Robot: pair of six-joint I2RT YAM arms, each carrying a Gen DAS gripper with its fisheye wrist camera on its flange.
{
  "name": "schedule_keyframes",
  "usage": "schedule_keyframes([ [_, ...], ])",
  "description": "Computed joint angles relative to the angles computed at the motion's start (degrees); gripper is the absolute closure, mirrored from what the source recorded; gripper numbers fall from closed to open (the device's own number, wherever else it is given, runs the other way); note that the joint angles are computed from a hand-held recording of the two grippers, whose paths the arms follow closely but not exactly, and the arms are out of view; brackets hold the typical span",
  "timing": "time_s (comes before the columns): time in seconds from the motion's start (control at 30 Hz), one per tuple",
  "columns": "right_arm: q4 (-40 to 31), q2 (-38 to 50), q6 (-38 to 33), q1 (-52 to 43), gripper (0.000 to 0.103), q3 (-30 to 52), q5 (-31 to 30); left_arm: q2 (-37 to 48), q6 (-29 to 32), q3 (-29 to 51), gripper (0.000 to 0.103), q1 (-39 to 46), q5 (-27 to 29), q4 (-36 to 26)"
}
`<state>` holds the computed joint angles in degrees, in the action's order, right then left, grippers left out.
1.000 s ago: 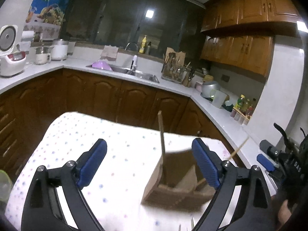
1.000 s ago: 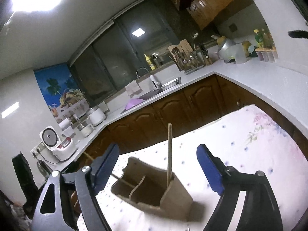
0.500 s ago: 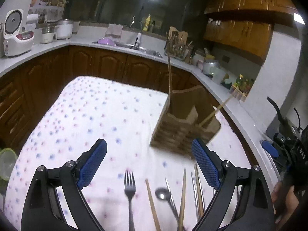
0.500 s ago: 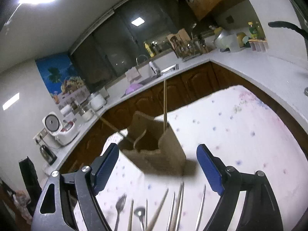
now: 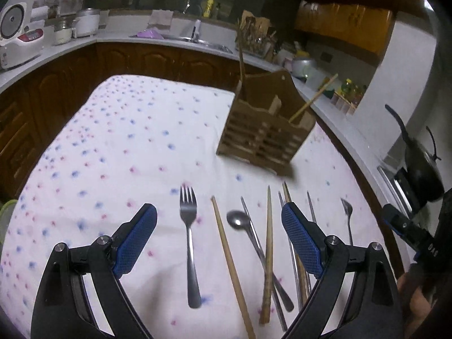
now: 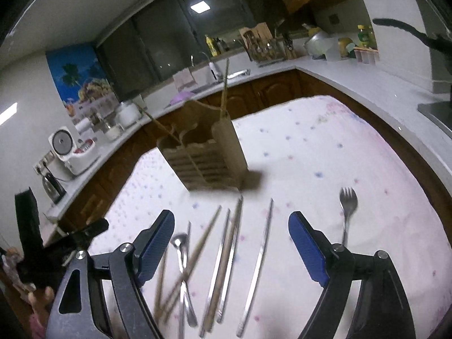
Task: Organize utensils
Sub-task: 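Move both tools back over the remaining utensils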
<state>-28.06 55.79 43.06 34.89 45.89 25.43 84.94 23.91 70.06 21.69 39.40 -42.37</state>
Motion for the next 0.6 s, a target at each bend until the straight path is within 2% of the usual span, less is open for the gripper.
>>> schedule_keyframes([
  [0.27, -0.63, 1.47, 1.26, -2.85, 0.018, -2.32, -2.58, 0.95, 1.58, -0.46, 0.011, -4.55, -3.68, -0.57],
  [0.43, -0.91, 4.11, 0.45, -7.09, 0.018, -1.7, -6.69, 2.17, 1.99, -0.11, 0.011, -8.2, -6.91, -0.06],
  [0.6, -0.17, 5.99, -0.56, -8.62, 0.018, -1.26, -7.54, 3.34, 2.07, 0.45, 0.011, -10.31, -8.81, 0.22],
])
